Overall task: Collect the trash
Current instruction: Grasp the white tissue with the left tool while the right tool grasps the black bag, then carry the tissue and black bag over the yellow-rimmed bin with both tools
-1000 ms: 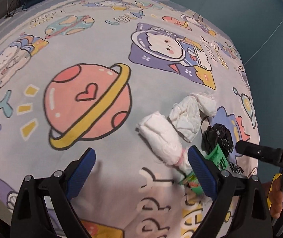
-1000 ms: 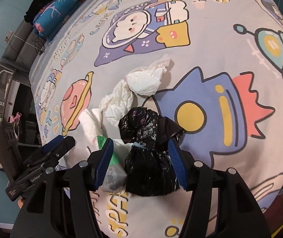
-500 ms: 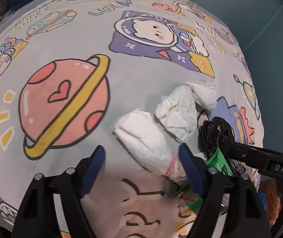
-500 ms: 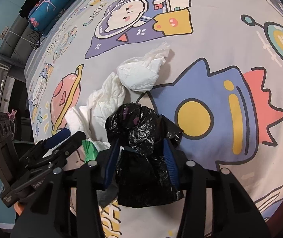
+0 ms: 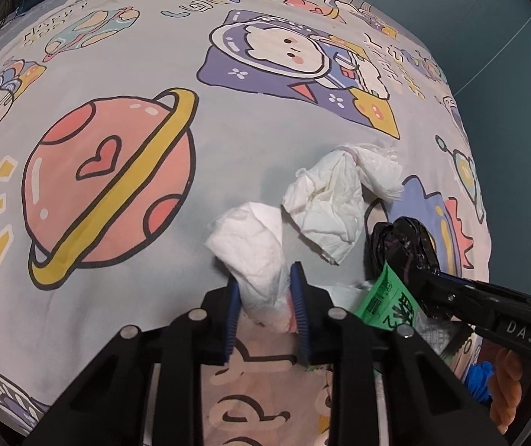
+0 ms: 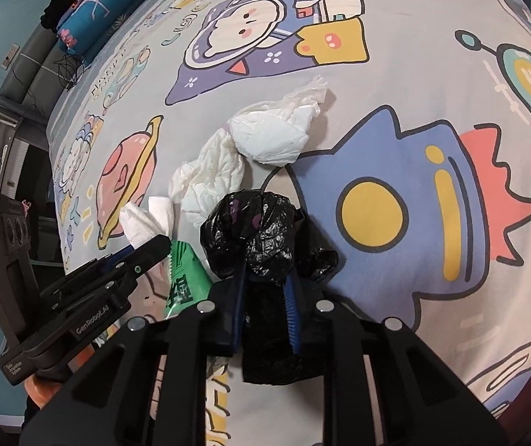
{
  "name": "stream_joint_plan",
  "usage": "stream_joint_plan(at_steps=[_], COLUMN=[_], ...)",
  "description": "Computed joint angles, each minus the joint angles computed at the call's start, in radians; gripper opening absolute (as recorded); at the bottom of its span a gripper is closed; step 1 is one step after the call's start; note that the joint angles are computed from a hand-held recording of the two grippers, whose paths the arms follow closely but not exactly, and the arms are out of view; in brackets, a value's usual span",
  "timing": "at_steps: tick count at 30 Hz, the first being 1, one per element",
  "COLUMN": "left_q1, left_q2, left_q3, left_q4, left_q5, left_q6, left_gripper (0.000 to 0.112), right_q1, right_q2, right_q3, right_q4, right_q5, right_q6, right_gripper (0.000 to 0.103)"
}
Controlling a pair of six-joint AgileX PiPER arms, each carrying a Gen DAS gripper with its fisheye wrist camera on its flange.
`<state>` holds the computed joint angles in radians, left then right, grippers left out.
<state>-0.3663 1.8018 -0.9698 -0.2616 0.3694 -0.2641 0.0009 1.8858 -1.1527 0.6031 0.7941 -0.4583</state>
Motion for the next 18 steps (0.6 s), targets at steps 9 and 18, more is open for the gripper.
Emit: stream_joint_plan(at_steps=[9, 18], left_q1=[-0.012, -0.019], left_q2=[-0.049, -0.122], left_q3=[0.041, 0.107], left_q4=[0.054, 0.077], left_q5=[0.003, -0.001], left_q6=[-0.058, -0.095], left_gripper=[0.014, 0.013], right_q1=[-0.025, -0.066], right_q2=[-0.064, -0.107], right_q3=[0.047, 0.103], right_q4=[0.019, 0.04], right_q5=[0.035, 0.051], right_q6=[-0.034, -0.071], right_gripper=[0.01, 0.009])
